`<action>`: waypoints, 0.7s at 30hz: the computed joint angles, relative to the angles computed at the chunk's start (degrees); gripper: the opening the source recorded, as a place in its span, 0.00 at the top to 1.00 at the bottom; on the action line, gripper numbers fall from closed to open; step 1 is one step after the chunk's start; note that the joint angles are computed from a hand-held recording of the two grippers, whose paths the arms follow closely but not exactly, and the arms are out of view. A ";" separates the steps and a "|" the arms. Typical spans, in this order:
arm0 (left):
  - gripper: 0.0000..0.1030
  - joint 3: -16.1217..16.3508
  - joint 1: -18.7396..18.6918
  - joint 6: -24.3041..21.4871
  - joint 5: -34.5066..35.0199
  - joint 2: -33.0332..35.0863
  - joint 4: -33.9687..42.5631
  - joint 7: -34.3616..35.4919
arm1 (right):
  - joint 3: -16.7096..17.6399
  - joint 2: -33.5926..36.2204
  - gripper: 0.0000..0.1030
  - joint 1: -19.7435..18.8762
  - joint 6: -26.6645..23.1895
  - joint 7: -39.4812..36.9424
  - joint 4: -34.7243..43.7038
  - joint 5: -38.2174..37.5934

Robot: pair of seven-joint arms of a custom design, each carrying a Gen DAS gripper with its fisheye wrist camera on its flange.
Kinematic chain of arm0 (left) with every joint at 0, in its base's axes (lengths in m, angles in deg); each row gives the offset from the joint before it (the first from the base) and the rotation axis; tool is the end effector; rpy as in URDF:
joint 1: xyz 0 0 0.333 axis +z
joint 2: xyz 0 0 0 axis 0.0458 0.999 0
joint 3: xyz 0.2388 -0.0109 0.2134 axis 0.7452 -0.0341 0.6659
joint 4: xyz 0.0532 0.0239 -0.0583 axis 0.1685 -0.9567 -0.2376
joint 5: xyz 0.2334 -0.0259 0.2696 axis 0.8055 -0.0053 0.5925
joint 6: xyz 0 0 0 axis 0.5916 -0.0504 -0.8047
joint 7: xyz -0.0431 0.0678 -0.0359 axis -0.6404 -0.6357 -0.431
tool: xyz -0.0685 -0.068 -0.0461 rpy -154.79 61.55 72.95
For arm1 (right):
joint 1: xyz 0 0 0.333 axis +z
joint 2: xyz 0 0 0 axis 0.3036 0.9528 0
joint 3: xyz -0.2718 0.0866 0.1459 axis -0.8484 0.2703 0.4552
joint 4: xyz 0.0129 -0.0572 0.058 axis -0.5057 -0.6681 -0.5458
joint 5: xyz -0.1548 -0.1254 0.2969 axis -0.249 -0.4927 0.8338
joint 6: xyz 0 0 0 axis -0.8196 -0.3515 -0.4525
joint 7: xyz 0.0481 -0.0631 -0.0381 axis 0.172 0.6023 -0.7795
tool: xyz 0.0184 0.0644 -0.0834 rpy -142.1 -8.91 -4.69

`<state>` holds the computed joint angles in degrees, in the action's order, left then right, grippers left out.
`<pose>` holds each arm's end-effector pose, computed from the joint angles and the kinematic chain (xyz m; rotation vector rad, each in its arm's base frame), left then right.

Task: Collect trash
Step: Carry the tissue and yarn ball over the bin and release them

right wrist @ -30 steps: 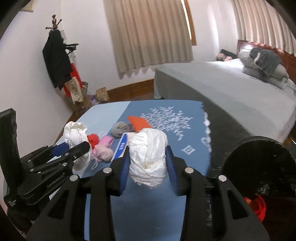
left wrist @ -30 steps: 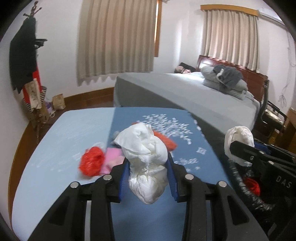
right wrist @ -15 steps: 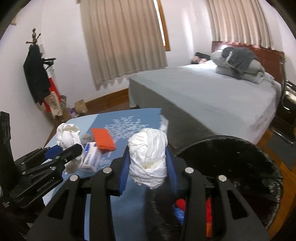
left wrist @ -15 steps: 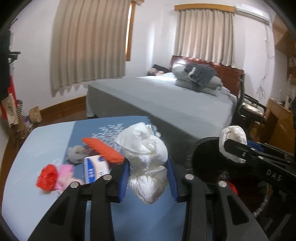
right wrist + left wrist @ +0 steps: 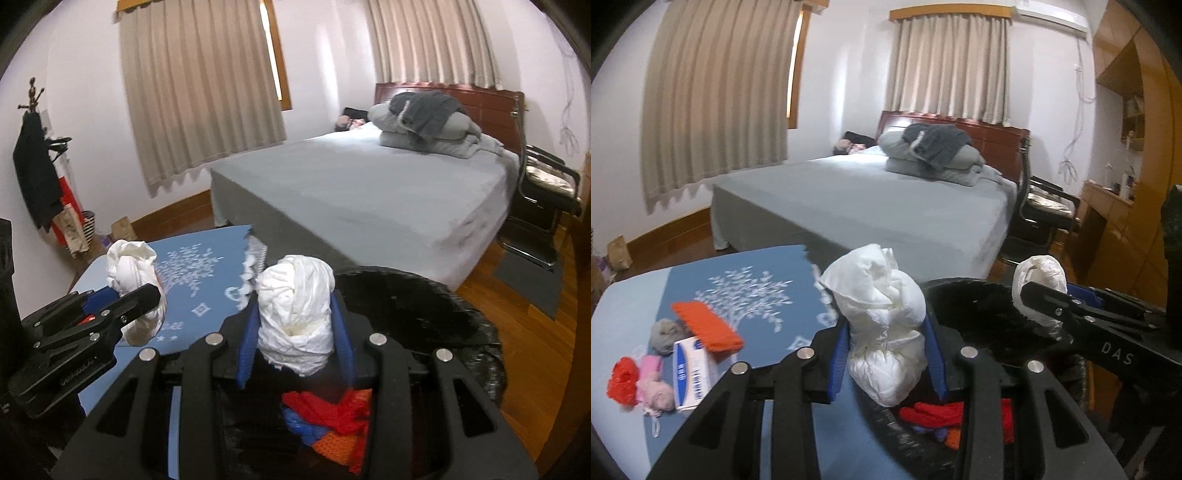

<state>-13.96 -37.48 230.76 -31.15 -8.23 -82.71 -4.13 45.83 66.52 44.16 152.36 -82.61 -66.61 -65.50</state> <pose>0.5316 -0.4812 0.3815 -1.0988 2.1914 -1.3270 0.4192 0.2979 0.3768 -1.3223 1.8653 -0.8750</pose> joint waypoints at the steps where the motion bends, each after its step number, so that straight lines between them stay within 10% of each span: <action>1: 0.64 -0.96 0.29 -0.46 0.03 0.51 0.95 0.35 | -0.08 -0.67 0.65 -0.06 -0.33 0.32 -0.87 0.02; 21: 0.64 -23.21 8.01 -12.66 -3.53 12.94 18.31 18.85 | 0.11 -7.46 0.64 -3.63 -1.89 3.78 -11.15 1.38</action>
<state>-37.17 -29.47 218.10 -34.68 4.71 -64.40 14.72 45.93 59.06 40.53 150.48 -78.84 -77.76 -64.12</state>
